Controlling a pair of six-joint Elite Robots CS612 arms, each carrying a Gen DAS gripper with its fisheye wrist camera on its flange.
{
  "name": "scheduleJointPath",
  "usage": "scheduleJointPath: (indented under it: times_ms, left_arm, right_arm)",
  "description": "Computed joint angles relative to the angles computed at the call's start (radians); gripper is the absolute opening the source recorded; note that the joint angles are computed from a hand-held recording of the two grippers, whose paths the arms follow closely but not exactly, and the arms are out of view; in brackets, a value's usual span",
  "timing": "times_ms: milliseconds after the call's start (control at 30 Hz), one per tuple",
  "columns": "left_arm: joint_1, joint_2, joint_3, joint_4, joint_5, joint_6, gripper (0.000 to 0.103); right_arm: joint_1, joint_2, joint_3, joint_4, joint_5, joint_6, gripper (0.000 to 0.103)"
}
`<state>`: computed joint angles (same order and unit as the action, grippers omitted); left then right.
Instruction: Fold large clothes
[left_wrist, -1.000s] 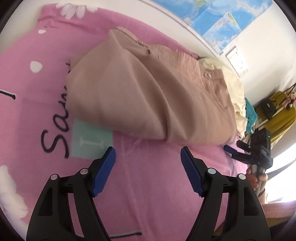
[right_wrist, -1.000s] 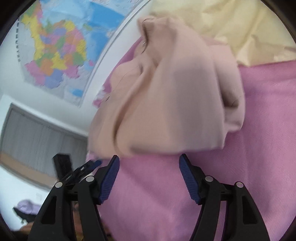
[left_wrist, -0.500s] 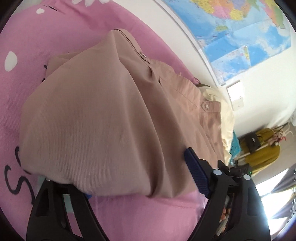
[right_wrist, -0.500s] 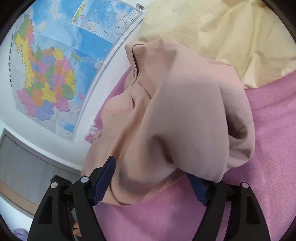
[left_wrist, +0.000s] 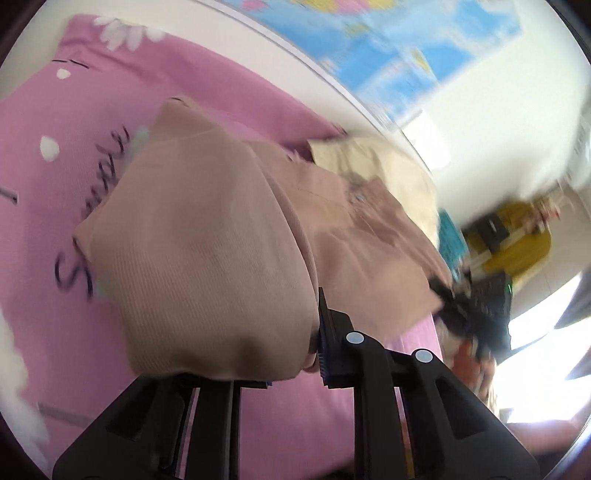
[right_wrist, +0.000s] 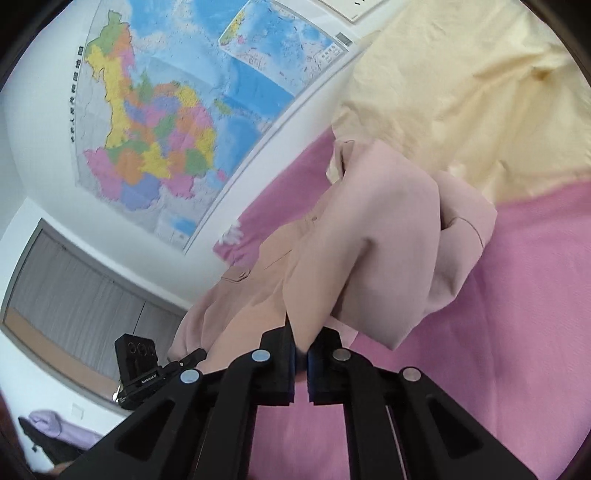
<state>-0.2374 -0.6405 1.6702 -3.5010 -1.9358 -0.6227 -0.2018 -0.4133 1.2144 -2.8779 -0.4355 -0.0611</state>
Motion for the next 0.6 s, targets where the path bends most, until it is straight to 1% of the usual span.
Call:
scheduleJointPath:
  times_ms: [33,67,100,133,167,200,233,267,300,333,367,400,433,467,500,533,567,600]
  left_arm:
    - [-0.003,-0.007,0.018,0.006,-0.025,0.033,0.022]
    - [-0.005,-0.008,0.027,0.013,-0.035,0.047,0.025]
    - [-0.009,-0.013,0.043,0.037,-0.025,0.066,0.032]
    - [-0.013,-0.019,0.054,0.064,0.011,0.074,0.033]
    - [-0.014,-0.022,0.063,0.078,0.031,0.077,0.036]
    - [-0.014,-0.023,0.066,0.092,0.036,0.086,0.039]
    - [-0.015,-0.031,0.074,0.109,0.049,0.110,0.041]
    - [-0.017,-0.038,0.082,0.105,0.056,0.130,0.040]
    - [-0.020,-0.050,0.100,0.079,0.057,0.180,0.040]
    - [-0.027,-0.065,0.125,0.036,0.074,0.235,0.042]
    - [-0.032,-0.077,0.145,0.002,0.095,0.270,0.051]
    - [-0.035,-0.090,0.169,-0.052,0.102,0.311,0.057]
    - [-0.035,-0.096,0.184,-0.113,0.102,0.327,0.069]
    - [-0.037,-0.100,0.195,-0.157,0.121,0.336,0.077]
    - [-0.040,-0.105,0.203,-0.200,0.146,0.348,0.078]
    - [-0.040,-0.106,0.200,-0.217,0.161,0.352,0.080]
    - [-0.044,-0.108,0.193,-0.213,0.193,0.350,0.081]
    - [-0.051,-0.109,0.176,-0.179,0.241,0.351,0.081]
  right_arm:
    - [-0.004,-0.014,0.022,0.042,-0.017,-0.045,0.005]
    - [-0.005,-0.023,0.036,0.071,-0.038,-0.072,0.005]
    - [-0.006,-0.032,0.046,0.143,-0.067,-0.123,0.007]
    - [-0.006,-0.034,0.042,0.214,-0.097,-0.160,0.010]
    - [-0.006,-0.032,0.035,0.247,-0.138,-0.155,0.019]
    - [-0.006,-0.031,0.029,0.274,-0.154,-0.165,0.027]
    - [-0.006,-0.036,0.027,0.306,-0.178,-0.198,0.027]
    - [-0.006,-0.049,0.039,0.297,-0.207,-0.221,0.030]
    - [-0.007,-0.059,0.049,0.287,-0.219,-0.248,0.035]
    - [-0.008,-0.079,0.067,0.284,-0.237,-0.302,0.040]
    - [-0.011,-0.093,0.081,0.275,-0.246,-0.335,0.053]
    - [-0.014,-0.113,0.103,0.243,-0.258,-0.371,0.061]
    - [-0.015,-0.129,0.126,0.172,-0.280,-0.379,0.061]
    - [-0.016,-0.141,0.144,0.109,-0.295,-0.387,0.061]
    - [-0.018,-0.143,0.147,0.073,-0.294,-0.389,0.061]
    - [-0.016,-0.141,0.148,0.017,-0.291,-0.375,0.061]
    - [-0.010,-0.135,0.141,-0.030,-0.296,-0.366,0.061]
    - [0.004,-0.127,0.128,-0.060,-0.312,-0.381,0.061]
